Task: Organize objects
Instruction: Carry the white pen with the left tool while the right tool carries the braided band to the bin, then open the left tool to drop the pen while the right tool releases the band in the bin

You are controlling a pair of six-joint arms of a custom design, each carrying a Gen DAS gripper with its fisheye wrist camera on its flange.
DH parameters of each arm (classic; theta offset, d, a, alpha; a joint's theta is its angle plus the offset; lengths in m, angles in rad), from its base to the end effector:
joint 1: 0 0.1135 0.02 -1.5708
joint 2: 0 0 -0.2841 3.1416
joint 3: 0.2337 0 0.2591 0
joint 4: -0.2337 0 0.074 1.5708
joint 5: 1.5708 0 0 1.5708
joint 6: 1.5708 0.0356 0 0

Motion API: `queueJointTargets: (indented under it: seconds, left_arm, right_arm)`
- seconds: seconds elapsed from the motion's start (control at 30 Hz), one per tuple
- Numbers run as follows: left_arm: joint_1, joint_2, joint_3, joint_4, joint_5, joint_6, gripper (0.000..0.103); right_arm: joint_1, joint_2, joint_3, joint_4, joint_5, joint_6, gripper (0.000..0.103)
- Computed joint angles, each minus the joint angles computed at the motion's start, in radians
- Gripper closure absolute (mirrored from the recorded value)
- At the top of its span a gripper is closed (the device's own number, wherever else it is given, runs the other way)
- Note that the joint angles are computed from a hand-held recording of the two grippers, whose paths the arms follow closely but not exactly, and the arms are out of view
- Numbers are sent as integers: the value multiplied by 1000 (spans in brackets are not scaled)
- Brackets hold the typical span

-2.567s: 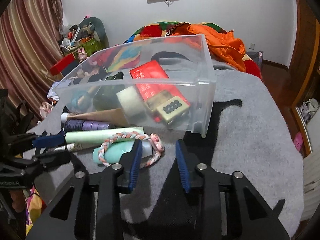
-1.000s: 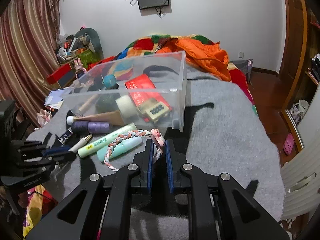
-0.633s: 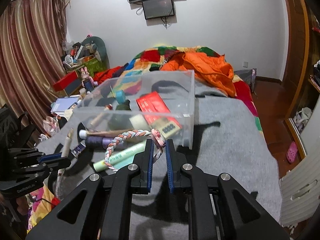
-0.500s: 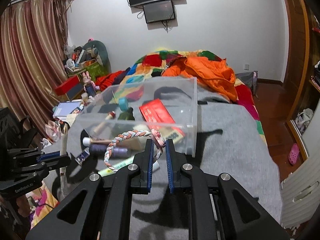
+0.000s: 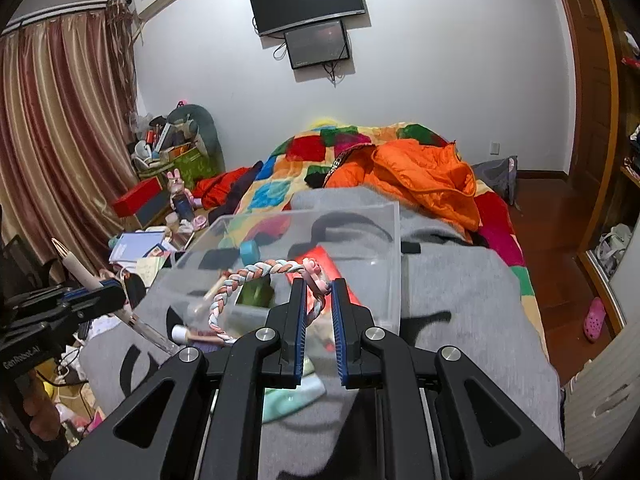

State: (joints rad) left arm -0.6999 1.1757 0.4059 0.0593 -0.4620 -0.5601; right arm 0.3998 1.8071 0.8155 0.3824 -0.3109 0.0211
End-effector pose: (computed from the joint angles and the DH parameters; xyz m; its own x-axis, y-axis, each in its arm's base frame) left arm 0.1736 -0.1255 0.1743 -0.5917 -0.1235 -0.7967 0.0045 0.9877 -0.1564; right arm 0.3303 0.1514 0.1499 -0.5397 -0.2062 -0.8162 -0.5904 0.7839 0.1923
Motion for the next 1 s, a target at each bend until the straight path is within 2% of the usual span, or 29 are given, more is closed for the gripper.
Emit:
queueJointTargets:
  seconds: [0.33, 0.63, 1.0]
  left_arm:
    - [165, 40, 69, 59, 77, 70, 93]
    - [318, 234, 115, 156, 219, 89, 93]
    - [413, 427, 155, 208, 332, 89, 93]
  right_arm:
    - [19, 64, 108, -34, 24, 0, 92]
    - [31, 179, 218, -95, 23, 19, 92]
    - [60, 298, 329, -186, 28, -10, 92]
